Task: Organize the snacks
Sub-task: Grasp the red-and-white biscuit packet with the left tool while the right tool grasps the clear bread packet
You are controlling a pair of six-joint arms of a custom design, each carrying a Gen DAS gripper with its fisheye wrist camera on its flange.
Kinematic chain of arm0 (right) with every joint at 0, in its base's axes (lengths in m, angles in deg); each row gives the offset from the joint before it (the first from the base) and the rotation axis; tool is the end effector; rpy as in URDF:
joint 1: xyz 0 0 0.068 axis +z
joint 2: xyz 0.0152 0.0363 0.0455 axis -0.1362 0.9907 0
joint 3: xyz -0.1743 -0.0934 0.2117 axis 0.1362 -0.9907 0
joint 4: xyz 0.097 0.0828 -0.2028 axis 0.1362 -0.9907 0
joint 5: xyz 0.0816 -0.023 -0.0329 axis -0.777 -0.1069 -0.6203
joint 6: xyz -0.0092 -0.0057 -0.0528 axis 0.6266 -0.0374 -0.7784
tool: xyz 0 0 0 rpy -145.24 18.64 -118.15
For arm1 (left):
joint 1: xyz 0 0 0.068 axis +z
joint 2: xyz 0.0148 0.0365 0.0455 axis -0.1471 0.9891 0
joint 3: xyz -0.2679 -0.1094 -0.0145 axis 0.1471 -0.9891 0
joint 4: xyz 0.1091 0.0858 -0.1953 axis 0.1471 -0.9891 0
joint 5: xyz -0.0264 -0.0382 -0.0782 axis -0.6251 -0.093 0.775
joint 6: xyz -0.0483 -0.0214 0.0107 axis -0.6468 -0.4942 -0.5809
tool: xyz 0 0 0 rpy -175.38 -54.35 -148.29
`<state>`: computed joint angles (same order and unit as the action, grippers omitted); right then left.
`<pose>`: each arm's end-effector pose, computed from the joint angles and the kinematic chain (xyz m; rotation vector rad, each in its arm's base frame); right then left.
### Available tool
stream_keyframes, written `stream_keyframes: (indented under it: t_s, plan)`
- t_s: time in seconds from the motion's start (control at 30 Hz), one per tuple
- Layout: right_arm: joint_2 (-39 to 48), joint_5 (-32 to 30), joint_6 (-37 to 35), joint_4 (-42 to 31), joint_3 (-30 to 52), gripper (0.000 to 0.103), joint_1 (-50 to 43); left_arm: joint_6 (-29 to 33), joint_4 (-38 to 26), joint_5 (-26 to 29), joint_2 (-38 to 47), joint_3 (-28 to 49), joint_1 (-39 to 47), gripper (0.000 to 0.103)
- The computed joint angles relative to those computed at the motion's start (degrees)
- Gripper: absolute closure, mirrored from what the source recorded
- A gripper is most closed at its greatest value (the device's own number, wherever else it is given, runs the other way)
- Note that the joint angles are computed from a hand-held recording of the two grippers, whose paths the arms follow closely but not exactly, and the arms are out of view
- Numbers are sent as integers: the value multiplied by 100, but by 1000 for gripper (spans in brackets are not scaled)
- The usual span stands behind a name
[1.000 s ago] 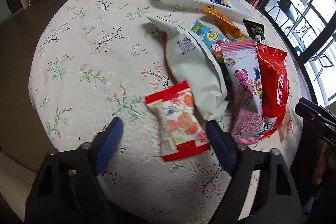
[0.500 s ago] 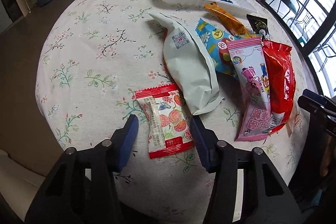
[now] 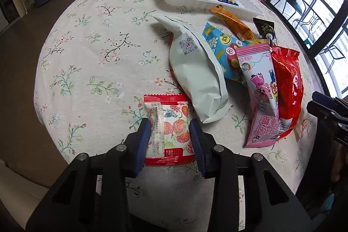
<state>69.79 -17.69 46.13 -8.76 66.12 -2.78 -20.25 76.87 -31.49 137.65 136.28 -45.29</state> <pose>0.2947 0.0326 0.0534 -0.2794 2.6659 0.2532 0.3068 -0.2234 0.0162 0.0063 2.7030 -0.1868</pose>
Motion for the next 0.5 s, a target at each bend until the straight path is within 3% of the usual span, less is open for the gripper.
stream_keyframes:
  t_s: [0.27,0.5]
  plan:
    - [440,46,-133,-427,437,45,137,-9,106,91,-86,-149,-86,69]
    - [770,-144,-256,-536,656,61,44,-24,55,74,-170,-270,-284,69]
